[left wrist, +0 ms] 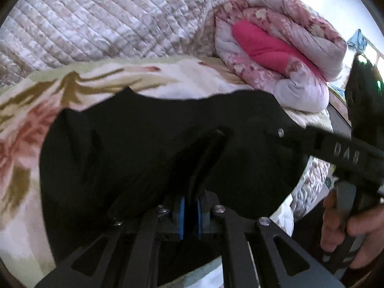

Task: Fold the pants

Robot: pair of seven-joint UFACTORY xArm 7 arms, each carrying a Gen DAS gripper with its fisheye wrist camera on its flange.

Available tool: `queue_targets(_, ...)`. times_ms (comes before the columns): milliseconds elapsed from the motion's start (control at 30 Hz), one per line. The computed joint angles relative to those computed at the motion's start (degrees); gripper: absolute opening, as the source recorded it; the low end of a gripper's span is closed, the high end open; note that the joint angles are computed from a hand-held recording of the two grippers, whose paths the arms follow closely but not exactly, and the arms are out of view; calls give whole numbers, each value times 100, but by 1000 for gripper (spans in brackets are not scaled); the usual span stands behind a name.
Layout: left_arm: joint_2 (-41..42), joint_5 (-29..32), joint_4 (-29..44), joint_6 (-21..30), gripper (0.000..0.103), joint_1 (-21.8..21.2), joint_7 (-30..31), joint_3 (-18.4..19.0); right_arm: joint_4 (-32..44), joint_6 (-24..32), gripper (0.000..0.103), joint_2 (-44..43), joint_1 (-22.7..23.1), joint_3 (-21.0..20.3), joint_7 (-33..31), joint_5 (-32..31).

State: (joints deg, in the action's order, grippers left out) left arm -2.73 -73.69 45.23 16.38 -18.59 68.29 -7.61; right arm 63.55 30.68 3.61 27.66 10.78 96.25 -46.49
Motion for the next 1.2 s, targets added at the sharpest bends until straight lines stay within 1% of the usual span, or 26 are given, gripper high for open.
queue_targets(33, -87, 27, -45, 134, 15, 30, -45, 33, -11, -21, 58, -10, 0, 0, -1, -2)
queue_targets(67, -170, 122, -56, 422, 22, 82, -108, 103, 9, -31, 58, 4, 4, 1, 10, -33)
queue_targets(100, -287, 76, -103, 710, 29, 120, -31, 176, 32, -39, 58, 20, 10, -1, 20, -72)
queue_targets(133, -412, 16, -163, 888, 36, 143, 62, 232, 29, -55, 58, 20, 15, -4, 36, -104)
queue_targets(167, -527, -28, -227, 995, 47, 158, 159, 278, 29, -78, 58, 25, 18, -10, 57, -141)
queue_targets(200, -644, -129, -280, 1132, 50, 177, 322, 349, 32, -80, 58, 28, 24, -11, 72, -157)
queue_targets(233, -750, -270, -319, 1196, 50, 193, 498, 411, 37, -80, 58, 34, 28, -12, 79, -168)
queue_targets(333, -902, -439, -359, 956, 50, 272, 557, 487, 56, -27, 58, 32, 51, -19, 153, -288)
queue_targets(367, -937, -593, -369, 880, 52, 304, 608, 541, 61, 0, 58, 20, 60, -19, 205, -361)
queue_targets(400, -926, -714, -358, 725, 60, 346, 599, 567, 71, 35, 58, 16, 69, -15, 250, -427)
queue_targets(467, -734, -702, -258, 392, 66, 443, 355, 562, 78, 41, 58, 25, 66, -6, 266, -443)
queue_targets(500, -582, -537, -173, 356, 66, 498, 104, 565, 64, 6, 58, 19, 59, -6, 252, -420)
queue_targets(567, -245, -142, 31, 551, 66, 624, -476, 594, 76, -75, 58, 52, 52, -2, 211, -355)
queue_targets(667, 78, 108, 275, 1032, 66, 765, -866, 552, 108, -65, 58, 74, 83, -7, 174, -375)
queue_targets(700, 138, 125, 349, 1219, 66, 796, -890, 518, 101, -43, 58, 56, 93, -10, 190, -402)
queue_targets(767, 343, -8, 612, 1735, 66, 855, -732, 454, 68, -44, 58, 34, 91, -18, 244, -427)
queue_targets(800, 438, -49, 746, 1804, 66, 866, -728, 395, 44, -65, 58, 21, 80, -20, 268, -410)
queue_targets(833, 553, -149, 932, 1991, 66, 903, -734, 361, 30, -80, 58, 16, 71, -19, 283, -397)
queue_targets(900, 714, -426, 1271, 2510, 66, 1039, -822, 329, 5, -76, 58, -8, 58, -13, 300, -386)
queue_targets(933, 680, -691, 1354, 2728, 66, 1125, -735, 327, 7, -73, 58, -11, 52, -9, 291, -400)
queue_targets(967, 610, -932, 1385, 2751, 67, 1169, -592, 319, 0, -89, 58, -18, 47, -5, 285, -419)
queue_targets(1000, 512, -1056, 1379, 2659, 68, 1188, -484, 321, -11, -152, 58, -19, 36, -3, 260, -433)
queue_targets(1067, 304, -1030, 1289, 2278, 68, 1193, -369, 348, -16, -282, 58, -1, 19, -2, 204, -426)
queue_targets(1133, 115, -795, 1082, 1839, 68, 1206, -402, 405, -13, -458, 58, 57, -2, -12, 79, -319)
queue_targets(1167, 72, -566, 986, 1600, 68, 1206, -536, 423, -23, -574, 58, 90, -14, -24, 23, -226)
queue_targets(1200, 5, -195, 833, 1290, 68, 1195, -771, 421, -41, -751, 58, 139, -38, -41, -71, -70)
